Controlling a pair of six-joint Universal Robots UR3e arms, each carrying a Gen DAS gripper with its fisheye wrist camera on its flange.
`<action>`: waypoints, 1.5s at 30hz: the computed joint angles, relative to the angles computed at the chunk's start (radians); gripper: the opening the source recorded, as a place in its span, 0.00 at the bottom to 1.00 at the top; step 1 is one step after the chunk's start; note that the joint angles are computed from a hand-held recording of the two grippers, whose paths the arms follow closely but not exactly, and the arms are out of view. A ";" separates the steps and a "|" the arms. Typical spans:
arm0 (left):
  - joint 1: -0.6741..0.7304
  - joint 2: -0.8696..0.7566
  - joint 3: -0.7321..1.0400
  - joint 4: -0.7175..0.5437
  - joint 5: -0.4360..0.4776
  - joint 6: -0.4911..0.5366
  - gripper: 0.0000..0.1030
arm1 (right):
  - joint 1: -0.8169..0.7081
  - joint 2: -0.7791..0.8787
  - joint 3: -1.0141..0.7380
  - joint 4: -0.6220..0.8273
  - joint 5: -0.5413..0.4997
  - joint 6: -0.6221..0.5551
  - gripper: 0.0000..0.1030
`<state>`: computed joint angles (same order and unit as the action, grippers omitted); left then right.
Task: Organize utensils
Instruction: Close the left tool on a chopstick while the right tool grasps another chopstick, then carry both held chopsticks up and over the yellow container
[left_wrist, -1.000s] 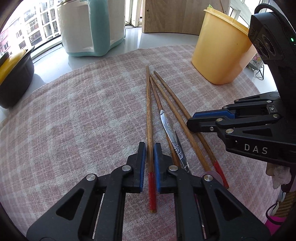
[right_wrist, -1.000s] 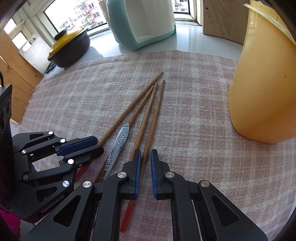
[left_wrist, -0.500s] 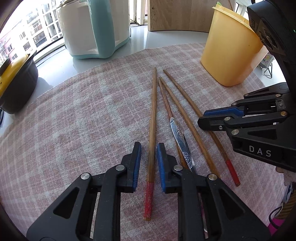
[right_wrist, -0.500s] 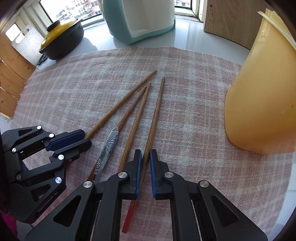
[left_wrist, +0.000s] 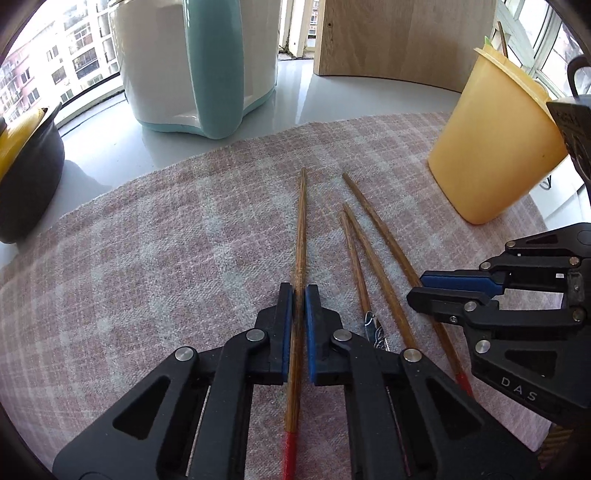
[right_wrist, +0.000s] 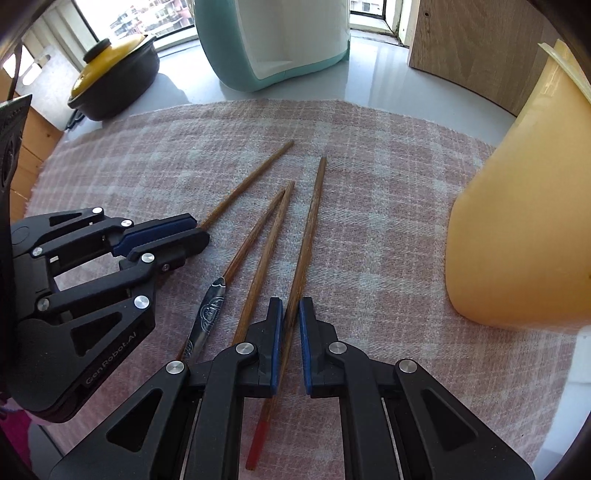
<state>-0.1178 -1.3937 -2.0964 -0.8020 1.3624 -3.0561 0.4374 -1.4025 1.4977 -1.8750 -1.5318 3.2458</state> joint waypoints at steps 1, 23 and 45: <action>0.016 0.013 -0.010 -0.006 -0.015 -0.001 0.05 | 0.004 0.007 -0.007 0.000 -0.004 -0.004 0.07; 0.289 0.529 -0.071 -0.353 -0.228 0.046 0.04 | -0.014 -0.233 0.121 -0.092 0.066 -0.049 0.05; 0.056 0.439 0.183 -0.208 -0.210 -0.219 0.04 | -0.233 -0.645 0.095 0.105 0.245 -0.166 0.05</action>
<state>-0.0617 -0.9550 -1.9135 -1.0103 1.1525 -3.2752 0.2048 -2.0477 1.5924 -1.7705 -1.2868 3.0798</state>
